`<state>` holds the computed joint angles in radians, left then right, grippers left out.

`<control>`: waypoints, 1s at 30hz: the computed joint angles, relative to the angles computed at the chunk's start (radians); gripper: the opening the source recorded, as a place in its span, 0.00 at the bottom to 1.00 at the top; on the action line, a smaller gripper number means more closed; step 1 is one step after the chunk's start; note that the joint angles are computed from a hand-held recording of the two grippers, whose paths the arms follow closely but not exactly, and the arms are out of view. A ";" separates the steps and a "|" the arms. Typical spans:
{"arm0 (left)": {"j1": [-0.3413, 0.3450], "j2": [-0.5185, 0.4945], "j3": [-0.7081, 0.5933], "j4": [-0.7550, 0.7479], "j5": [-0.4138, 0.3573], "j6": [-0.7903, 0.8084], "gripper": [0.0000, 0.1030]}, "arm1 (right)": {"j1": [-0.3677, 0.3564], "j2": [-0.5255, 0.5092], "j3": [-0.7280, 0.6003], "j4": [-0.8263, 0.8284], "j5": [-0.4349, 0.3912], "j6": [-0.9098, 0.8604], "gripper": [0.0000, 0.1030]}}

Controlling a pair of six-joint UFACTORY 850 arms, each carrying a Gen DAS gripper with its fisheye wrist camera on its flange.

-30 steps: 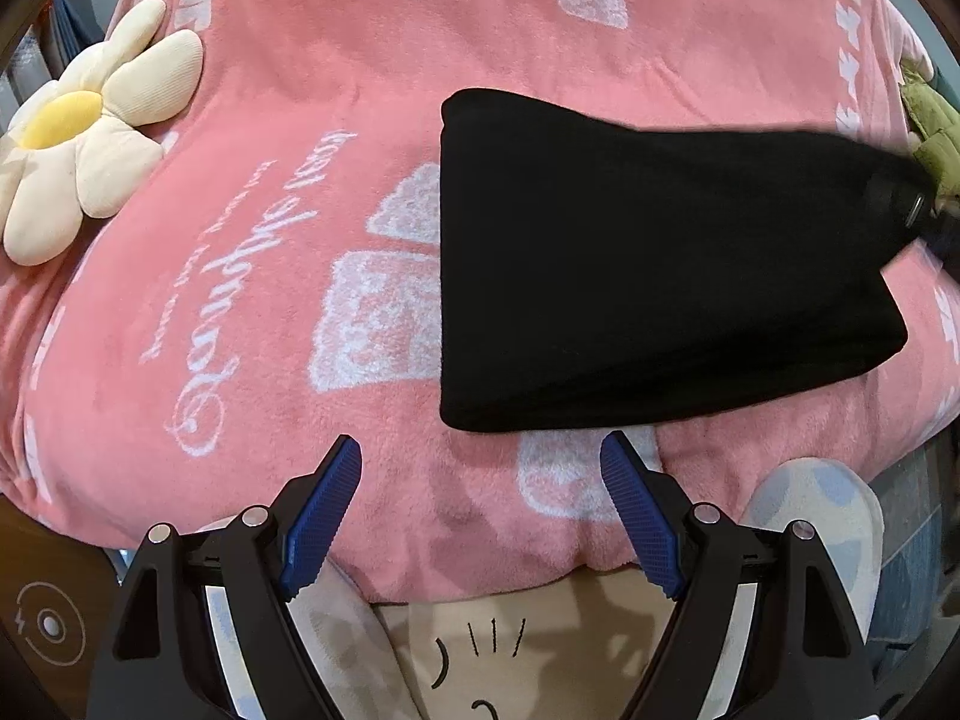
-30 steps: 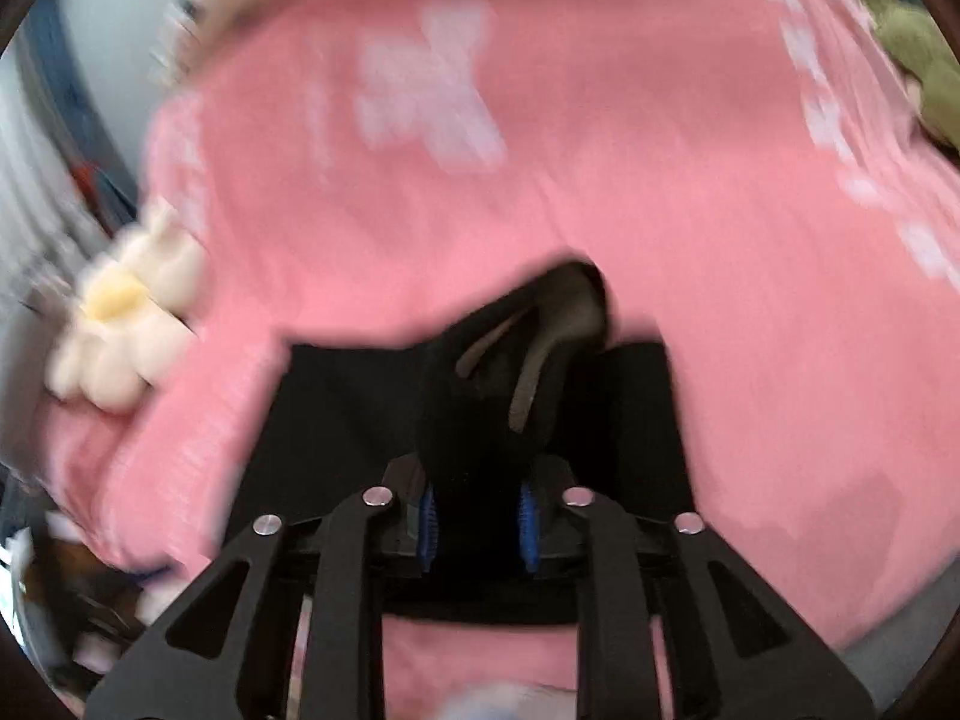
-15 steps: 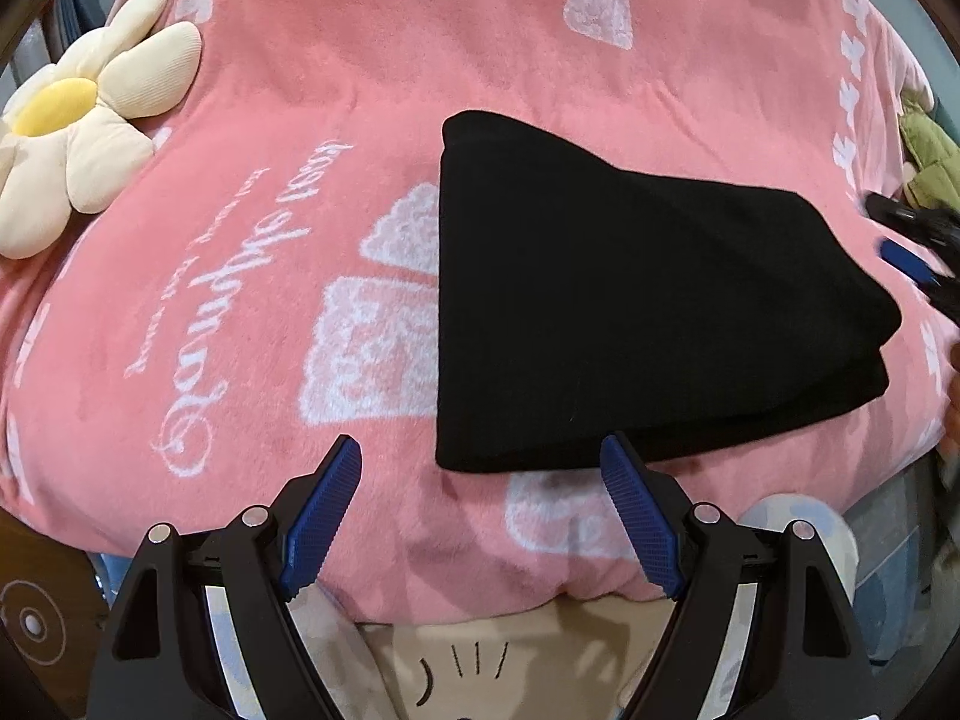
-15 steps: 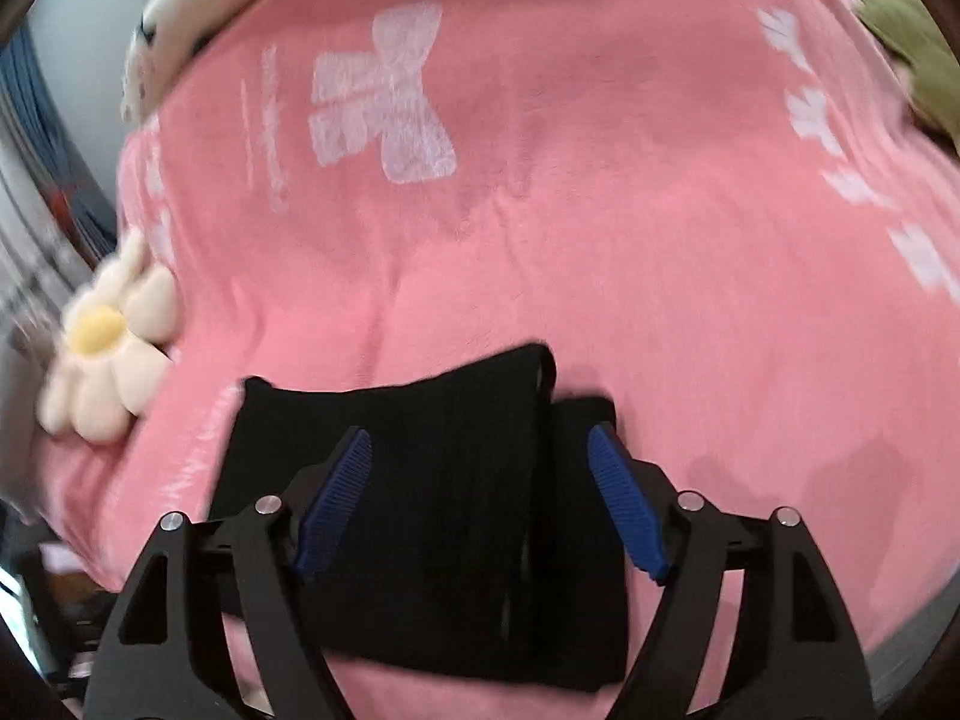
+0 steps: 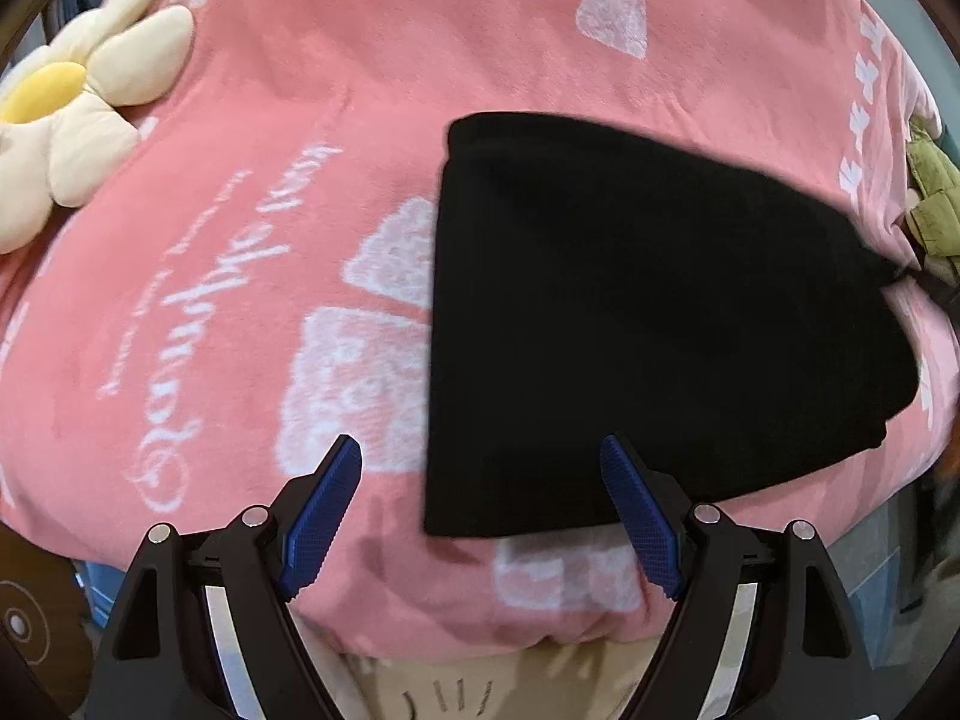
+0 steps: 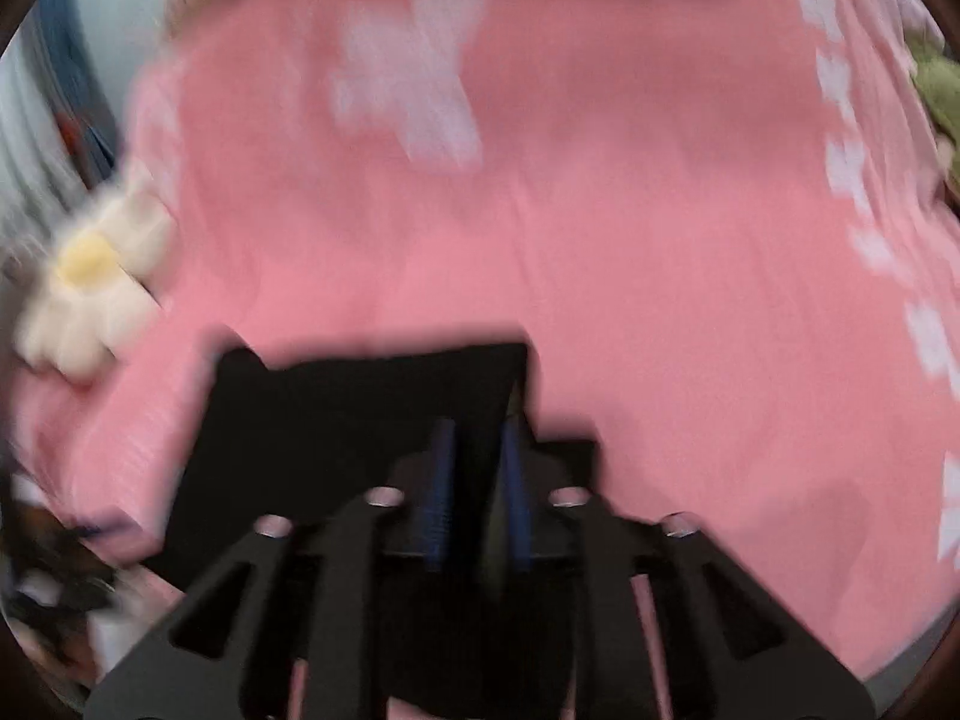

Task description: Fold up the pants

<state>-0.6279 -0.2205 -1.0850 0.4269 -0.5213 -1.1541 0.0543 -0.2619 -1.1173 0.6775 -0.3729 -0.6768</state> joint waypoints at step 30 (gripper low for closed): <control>0.016 -0.004 -0.001 -0.083 0.029 0.028 0.79 | 0.002 0.120 0.203 0.483 -0.024 -0.279 0.19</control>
<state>-0.6118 -0.2242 -1.0863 0.3436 -0.4920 -1.1257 0.0566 -0.1417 -0.9145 1.1603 -0.3968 -0.9561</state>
